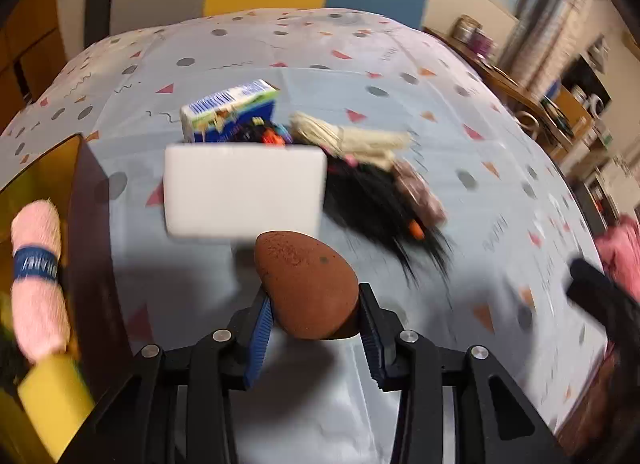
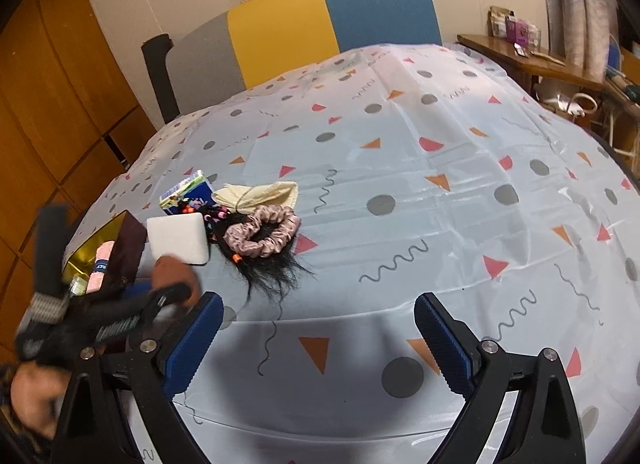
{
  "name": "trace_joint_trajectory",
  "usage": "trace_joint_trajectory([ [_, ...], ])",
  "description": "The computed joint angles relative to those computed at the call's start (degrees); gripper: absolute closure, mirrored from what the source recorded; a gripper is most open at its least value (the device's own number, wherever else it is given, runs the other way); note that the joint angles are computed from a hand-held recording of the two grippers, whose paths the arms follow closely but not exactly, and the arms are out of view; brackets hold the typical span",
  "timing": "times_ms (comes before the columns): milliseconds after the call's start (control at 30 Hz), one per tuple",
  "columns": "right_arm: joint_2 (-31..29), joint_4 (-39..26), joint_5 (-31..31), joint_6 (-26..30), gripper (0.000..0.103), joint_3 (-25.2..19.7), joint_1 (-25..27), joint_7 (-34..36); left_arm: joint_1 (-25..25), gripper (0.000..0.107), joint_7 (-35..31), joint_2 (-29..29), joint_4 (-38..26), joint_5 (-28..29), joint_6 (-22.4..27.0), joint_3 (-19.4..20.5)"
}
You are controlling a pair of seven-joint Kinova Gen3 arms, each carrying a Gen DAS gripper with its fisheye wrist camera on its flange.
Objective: Organize soft objects
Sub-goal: 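Reach to the brown egg-shaped sponge and grasp it with the left tool, then grasp the white foam block with the right tool while the left holds the brown sponge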
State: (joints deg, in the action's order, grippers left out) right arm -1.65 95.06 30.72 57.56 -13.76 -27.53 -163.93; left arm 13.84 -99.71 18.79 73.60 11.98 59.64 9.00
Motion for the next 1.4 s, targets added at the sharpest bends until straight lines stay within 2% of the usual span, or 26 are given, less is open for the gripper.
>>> trace_joint_trajectory([
  [100, 0.23, -0.11, -1.57, 0.16, 0.006, 0.34, 0.3, 0.49, -2.09, 0.067, -6.79, -4.88, 6.79, 4.16, -1.65, 0.87],
  [167, 0.5, -0.24, -2.02, 0.38, 0.006, 0.4, 0.3, 0.67, -5.37, 0.067, -11.45, -8.85, 12.1, 6.63, -2.79, 3.5],
  [233, 0.96, -0.49, -2.15, 0.99, 0.006, 0.4, 0.1, 1.12, -6.1, 0.067, -16.0, -11.65, 16.14, 10.14, -3.02, 2.47],
  [267, 1.14, -0.53, -2.15, 1.1, 0.006, 0.42, -0.04, 1.23, -5.01, 0.067, -17.29, -12.63, 17.66, 11.06, -3.18, 0.83],
  [367, 1.37, -0.3, -2.38, 0.44, 0.007, 0.54, -0.41, 1.93, -4.47, 0.067, -19.64, -15.24, 22.42, 12.21, -6.19, -0.51],
  [567, 2.64, -1.07, -3.83, -1.75, 0.01, 0.62, -1.35, 7.63, -4.76, 0.067, -20.92, -14.42, 23.23, 14.83, -6.91, -1.56],
  [667, 3.81, -2.78, -6.34, -1.98, 0.013, 6.0, -6.34, 12.11, -4.67, 0.067, -22.26, -14.41, 23.63, 15.15, -7.81, -1.37],
  [733, 5.54, -5.91, -7.28, -0.98, 0.014, 7.25, -7.47, 16.77, -5.34, 0.07, -24.29, -14.88, 23.93, 16.93, -7.14, -1.65],
  [767, 6.47, -7.65, -7.73, -0.73, 0.015, 6.39, -6.55, 19.1, -5.7, 0.07, -25.54, -15.16, 24.05, 17.75, -6.74, -1.84],
  [933, 13.52, -18.39, -4.54, 3.66, 0.016, -6.14, 2.37, 30.75, -7.71, 0.07, -30.74, -16.54, 24.54, 21.1, -3.65, -3.37],
  [1000, 17.82, -23.62, -1.09, 6.84, 0.016, -9.85, 3.0, 35.41, -8.54, 0.07, -32.54, -17.37, 25.04, 22.32, -2.28, -4.13],
  [1100, 24.44, -31.41, 4.97, 12.56, 0.016, -12.13, 0.57, 42.4, -9.29, 0.07, -34.49, -18.24, 25.76, 23.18, -0.81, -5.02],
  [1200, 30.44, -38.28, 11.76, 17.25, 0.016, -11.57, -4.13, 49.39, -10.11, 0.07, -35.75, -18.67, 26.23, 24.2, 0.79, -5.83],
  [1300, 34.78, -43.63, 15.33, 19.89, 0.016, -9.81, -7.51, 56.38, -10.75, 0.07, -36.91, -18.93, 26.45, 25.26, 1.93, -6.36],
  [1400, 38.42, -49.07, 14.41, 22.29, 0.016, -5.41, -10.42, 63.18, -11.39, 0.07, -37.45, -18.66, 26.24, 26.41, 3.24, -6.78],
])
